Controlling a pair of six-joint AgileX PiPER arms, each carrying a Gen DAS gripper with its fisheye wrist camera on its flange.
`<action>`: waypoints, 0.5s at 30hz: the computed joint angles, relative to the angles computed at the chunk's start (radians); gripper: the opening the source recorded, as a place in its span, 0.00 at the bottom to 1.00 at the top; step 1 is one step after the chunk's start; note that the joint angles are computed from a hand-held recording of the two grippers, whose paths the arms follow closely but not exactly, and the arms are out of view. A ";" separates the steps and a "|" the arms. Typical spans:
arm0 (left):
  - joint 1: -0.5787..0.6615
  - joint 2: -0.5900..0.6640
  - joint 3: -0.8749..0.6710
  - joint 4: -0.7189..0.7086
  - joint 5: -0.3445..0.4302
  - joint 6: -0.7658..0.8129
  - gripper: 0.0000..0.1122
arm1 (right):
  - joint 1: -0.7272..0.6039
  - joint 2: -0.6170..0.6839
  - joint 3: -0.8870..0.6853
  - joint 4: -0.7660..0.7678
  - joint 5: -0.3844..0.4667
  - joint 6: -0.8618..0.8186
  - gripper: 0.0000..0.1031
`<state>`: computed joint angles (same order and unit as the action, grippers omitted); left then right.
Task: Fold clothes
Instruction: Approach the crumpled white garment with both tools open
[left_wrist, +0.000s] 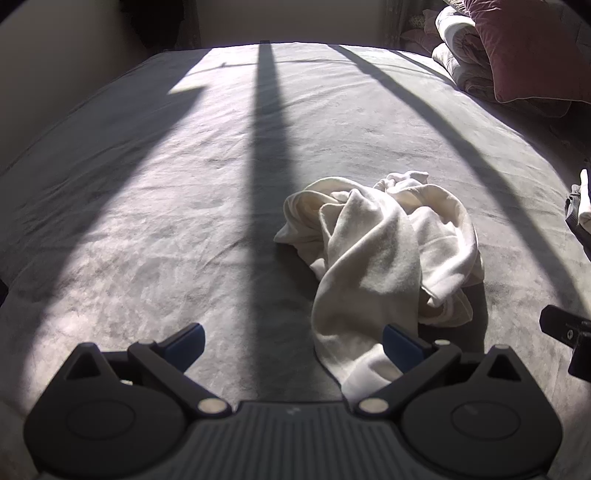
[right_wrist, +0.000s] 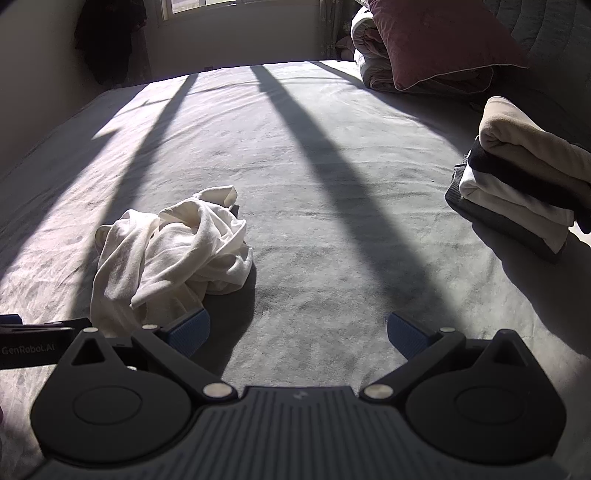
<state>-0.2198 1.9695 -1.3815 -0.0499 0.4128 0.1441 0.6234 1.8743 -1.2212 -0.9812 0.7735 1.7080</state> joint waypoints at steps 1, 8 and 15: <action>0.002 0.000 -0.001 -0.012 -0.001 0.009 0.91 | 0.001 0.003 -0.006 0.003 0.006 -0.006 1.00; 0.006 -0.001 0.004 -0.006 -0.005 -0.001 0.91 | 0.000 0.017 -0.016 0.000 -0.002 -0.005 1.00; 0.009 0.009 -0.012 -0.003 0.009 -0.004 0.91 | 0.004 0.022 -0.023 0.017 0.003 -0.030 1.00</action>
